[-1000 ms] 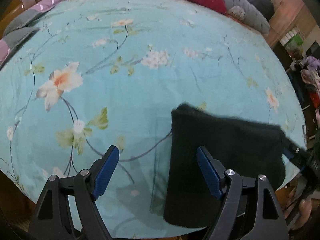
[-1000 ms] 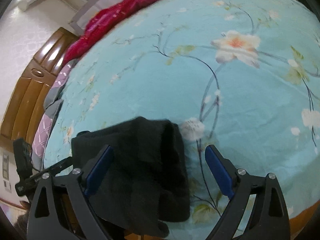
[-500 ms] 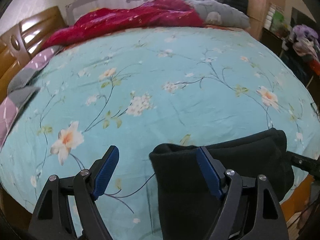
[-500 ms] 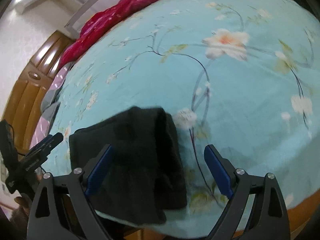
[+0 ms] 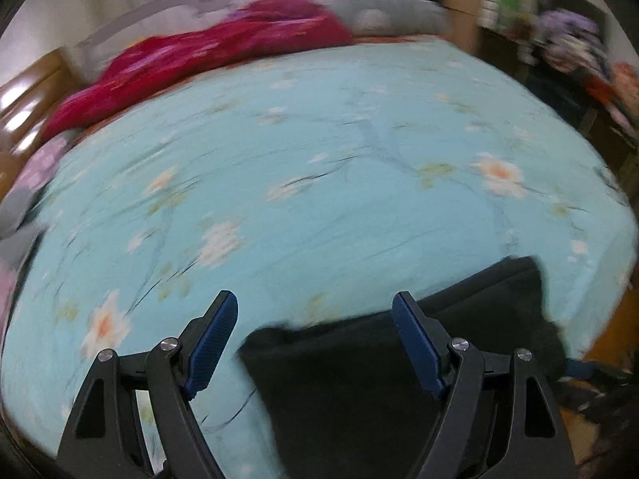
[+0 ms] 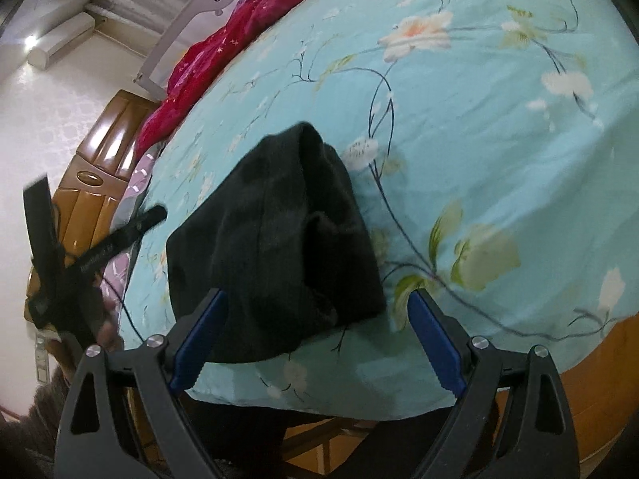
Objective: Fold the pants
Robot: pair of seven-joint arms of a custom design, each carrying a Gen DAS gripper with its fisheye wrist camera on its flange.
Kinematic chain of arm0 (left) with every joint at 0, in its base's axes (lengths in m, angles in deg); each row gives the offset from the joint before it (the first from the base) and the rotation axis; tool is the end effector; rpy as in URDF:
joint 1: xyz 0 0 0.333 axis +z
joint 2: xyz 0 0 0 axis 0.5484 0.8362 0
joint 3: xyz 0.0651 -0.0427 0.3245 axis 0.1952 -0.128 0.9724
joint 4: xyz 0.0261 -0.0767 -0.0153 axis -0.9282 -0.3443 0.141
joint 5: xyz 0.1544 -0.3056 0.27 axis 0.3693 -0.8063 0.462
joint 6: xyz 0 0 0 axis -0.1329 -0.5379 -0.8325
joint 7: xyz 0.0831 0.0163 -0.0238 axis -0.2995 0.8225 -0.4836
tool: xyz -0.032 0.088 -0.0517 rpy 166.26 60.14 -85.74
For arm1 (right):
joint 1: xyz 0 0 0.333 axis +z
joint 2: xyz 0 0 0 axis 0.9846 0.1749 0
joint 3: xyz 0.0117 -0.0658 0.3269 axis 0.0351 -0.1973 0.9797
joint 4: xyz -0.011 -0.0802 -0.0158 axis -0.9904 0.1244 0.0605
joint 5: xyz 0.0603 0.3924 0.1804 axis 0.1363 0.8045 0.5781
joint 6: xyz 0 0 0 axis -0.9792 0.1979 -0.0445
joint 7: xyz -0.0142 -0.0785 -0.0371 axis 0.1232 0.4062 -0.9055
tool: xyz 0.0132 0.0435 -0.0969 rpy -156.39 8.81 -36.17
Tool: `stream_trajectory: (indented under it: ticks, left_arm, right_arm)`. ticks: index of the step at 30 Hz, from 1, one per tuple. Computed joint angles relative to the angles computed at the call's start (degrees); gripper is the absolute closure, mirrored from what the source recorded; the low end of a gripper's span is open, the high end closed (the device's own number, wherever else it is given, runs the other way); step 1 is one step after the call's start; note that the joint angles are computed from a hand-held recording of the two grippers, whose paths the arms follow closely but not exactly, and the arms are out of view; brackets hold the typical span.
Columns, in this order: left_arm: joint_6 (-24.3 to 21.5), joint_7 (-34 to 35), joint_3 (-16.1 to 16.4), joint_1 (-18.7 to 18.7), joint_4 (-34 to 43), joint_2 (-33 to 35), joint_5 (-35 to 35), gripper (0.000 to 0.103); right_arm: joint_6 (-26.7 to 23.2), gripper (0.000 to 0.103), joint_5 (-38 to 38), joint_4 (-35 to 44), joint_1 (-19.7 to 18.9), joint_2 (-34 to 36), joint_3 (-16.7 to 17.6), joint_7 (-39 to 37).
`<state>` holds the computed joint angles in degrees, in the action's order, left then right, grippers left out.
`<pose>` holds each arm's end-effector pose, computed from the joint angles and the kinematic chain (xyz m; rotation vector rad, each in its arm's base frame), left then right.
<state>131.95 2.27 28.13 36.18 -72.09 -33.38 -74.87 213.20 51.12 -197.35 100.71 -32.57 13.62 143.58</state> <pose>0.5286 -0.0657 0.6096 -1.8672 1.8886 -0.5093 0.4870 0.1567 0.5396 -1.7188 1.6774 0.3292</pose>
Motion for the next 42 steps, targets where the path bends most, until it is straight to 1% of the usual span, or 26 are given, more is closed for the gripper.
stream_trajectory:
  ticks: [2,4,8,9,10,11,12,13,14,16,18,19,21,23,25,27,29,31,33,35,36,37,38,39,40,42]
  left_arm:
    - [-3.3,9.4,2.7,-3.4,5.1,4.2,-6.8,0.023]
    - [-11.6,19.6,4.6,-5.7,12.7,10.1,-15.2,0.023]
    - [-22.9,27.1,3.5,-5.5,21.0,17.7,-20.3,0.023]
    - [-24.5,27.7,3.3,-5.3,21.6,18.6,-21.0,0.024]
    - [-26.6,28.6,3.2,-5.0,22.2,19.4,-22.5,0.035]
    - [-27.9,29.6,3.2,-4.6,22.3,19.5,-24.0,0.051]
    - [-28.8,30.4,3.3,-4.2,22.0,19.0,-25.4,0.056]
    - [-28.6,30.9,3.4,-3.9,21.4,18.2,-26.7,0.063]
    - [-28.5,32.4,3.7,-3.5,20.6,16.8,-28.6,0.067]
    - [-26.8,33.9,4.0,-2.9,19.1,14.8,-29.5,0.067]
    - [-23.9,33.2,3.7,-2.7,18.5,14.1,-26.6,0.066]
    - [-21.7,30.7,3.0,-2.7,17.9,14.2,-21.8,0.066]
    - [-22.4,27.9,2.6,-2.8,19.0,16.0,-17.5,0.067]
    - [-24.5,27.4,3.0,-2.7,19.8,17.3,-18.7,0.067]
    - [-23.6,28.0,3.1,-2.8,19.5,17.0,-19.7,0.066]
    - [-24.0,30.2,3.4,-2.7,20.1,17.0,-22.7,0.057]
    - [-25.2,31.7,3.8,-2.5,21.8,18.2,-26.8,0.025]
    - [-25.8,32.6,3.6,-2.5,22.6,19.1,-28.5,0.023]
    - [-29.4,33.2,3.2,-2.7,24.6,21.2,-28.1,0.026]
    - [-31.3,34.1,2.8,-2.9,24.8,21.7,-27.5,0.043]
    - [-31.5,34.7,2.6,-3.0,24.6,21.4,-26.7,0.046]
    - [-31.4,35.5,2.7,-2.9,23.8,20.5,-26.4,0.055]
    - [-32.1,36.4,3.0,-2.7,23.7,19.6,-26.6,0.066]
    - [-33.1,36.7,3.2,-2.4,24.1,19.4,-27.0,0.069]
    - [-33.4,36.2,3.3,-2.4,24.2,18.8,-26.9,0.068]
    - [-30.6,35.4,3.1,-2.5,23.1,17.3,-24.1,0.067]
  right_arm:
    - [1.1,0.011,2.0,-0.8,0.4,-0.4,-0.2,-0.6]
    - [2.2,0.012,4.3,-1.7,1.0,-0.9,-0.4,-1.2]
    - [4.4,0.019,7.7,-2.8,2.2,-1.5,-0.6,-4.0]
    - [5.1,0.025,6.5,-2.8,2.0,-1.4,0.1,-3.8]
    - [5.5,0.031,5.3,-2.6,2.0,-1.2,0.5,-3.9]
    - [5.5,0.044,4.1,-2.3,1.9,-0.8,0.7,-3.7]
    - [4.9,0.051,3.2,-1.6,1.9,-0.2,0.6,-3.6]
    - [3.9,0.053,3.7,-0.8,2.2,0.3,0.0,-4.3]
    - [3.6,0.055,4.5,-0.2,2.4,0.4,-0.3,-5.3]
    - [4.3,0.056,6.7,0.1,3.1,-0.4,-0.5,-8.8]
    - [5.7,0.057,8.3,0.3,3.7,-1.1,-0.5,-11.5]
    - [6.2,0.057,8.3,0.4,3.7,-0.9,-0.3,-12.0]
    - [6.0,0.057,5.0,0.8,2.6,0.5,0.7,-9.5]
    - [4.3,0.057,2.8,0.9,1.7,1.3,0.8,-6.2]
    - [4.6,0.055,2.9,0.0,1.5,0.3,0.7,-5.7]
    - [6.6,0.055,1.2,-1.0,1.4,-1.1,1.5,-4.9]
    - [8.0,0.054,-0.1,-1.6,1.7,-1.9,1.7,-3.6]
    - [11.0,0.054,-1.2,-3.3,2.0,-3.6,2.1,-1.8]
    - [13.4,0.054,-2.3,-4.1,2.6,-4.2,1.8,0.1]
    - [13.1,0.054,1.0,-4.2,5.6,-4.2,-1.3,-3.4]
    - [10.6,0.057,1.9,-3.0,6.6,-3.1,-2.5,-4.6]
    - [9.7,0.061,3.0,-2.4,7.0,-2.5,-2.7,-5.7]
    - [8.4,0.069,5.3,-1.6,7.6,-2.0,-3.5,-7.8]
    - [4.8,0.071,11.2,-0.3,9.5,-1.4,-5.7,-12.5]
    - [3.1,0.073,14.5,0.7,10.2,-1.1,-6.2,-15.2]
    - [1.3,0.076,18.0,1.8,10.2,-0.7,-5.9,-18.7]
